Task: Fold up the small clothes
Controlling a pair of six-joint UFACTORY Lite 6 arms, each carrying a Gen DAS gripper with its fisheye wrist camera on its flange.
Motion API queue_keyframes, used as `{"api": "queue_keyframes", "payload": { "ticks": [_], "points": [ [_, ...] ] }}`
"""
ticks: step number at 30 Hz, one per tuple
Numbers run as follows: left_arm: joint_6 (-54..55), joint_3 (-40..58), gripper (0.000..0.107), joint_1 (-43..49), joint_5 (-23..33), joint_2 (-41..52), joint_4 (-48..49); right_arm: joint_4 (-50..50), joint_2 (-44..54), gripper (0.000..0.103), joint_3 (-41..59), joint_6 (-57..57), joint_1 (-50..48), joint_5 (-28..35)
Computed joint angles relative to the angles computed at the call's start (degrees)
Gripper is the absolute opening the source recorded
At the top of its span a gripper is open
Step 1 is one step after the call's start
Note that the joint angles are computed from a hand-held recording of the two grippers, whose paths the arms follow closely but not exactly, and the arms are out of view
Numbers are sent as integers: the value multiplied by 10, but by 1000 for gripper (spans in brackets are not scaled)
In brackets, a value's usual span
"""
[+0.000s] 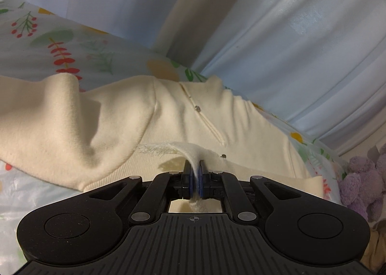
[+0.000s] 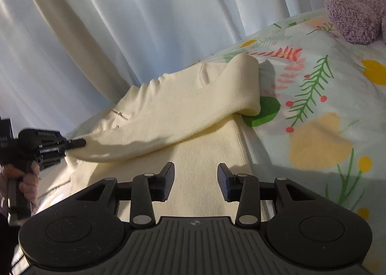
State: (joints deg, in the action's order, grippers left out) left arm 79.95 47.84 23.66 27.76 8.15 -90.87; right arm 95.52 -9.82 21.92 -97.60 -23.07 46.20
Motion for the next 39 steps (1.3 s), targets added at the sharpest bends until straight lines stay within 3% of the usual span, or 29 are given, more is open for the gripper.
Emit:
{"api": "queue_keyframes", "payload": {
  "ticks": [2, 7, 12, 15, 20, 22, 31, 35, 39],
  "points": [
    [5, 3, 6, 3, 5, -6, -7, 45, 75, 56, 51, 29, 6, 17],
    [1, 17, 6, 23, 8, -16, -2, 117, 207, 57, 145, 110, 35, 2],
    [-14, 43, 6, 66, 11, 10, 30, 155, 249, 55, 175, 103, 62, 0],
    [-21, 55, 6, 83, 24, 37, 45, 172, 276, 44, 191, 103, 74, 1],
    [32, 47, 6, 63, -8, 52, 15, 199, 303, 12, 213, 95, 97, -30],
    [45, 51, 6, 55, -15, 57, 4, 222, 300, 7, 207, 62, 101, -38],
    [157, 88, 6, 28, -18, 90, -102, 356, 285, 6, 181, -75, 127, -52],
    [107, 106, 6, 33, -38, 122, -49, 366, 285, 6, 180, -100, 136, -59],
    [106, 88, 7, 54, -22, 121, -15, 302, 273, 7, 179, -75, 123, -64]
  ]
}}
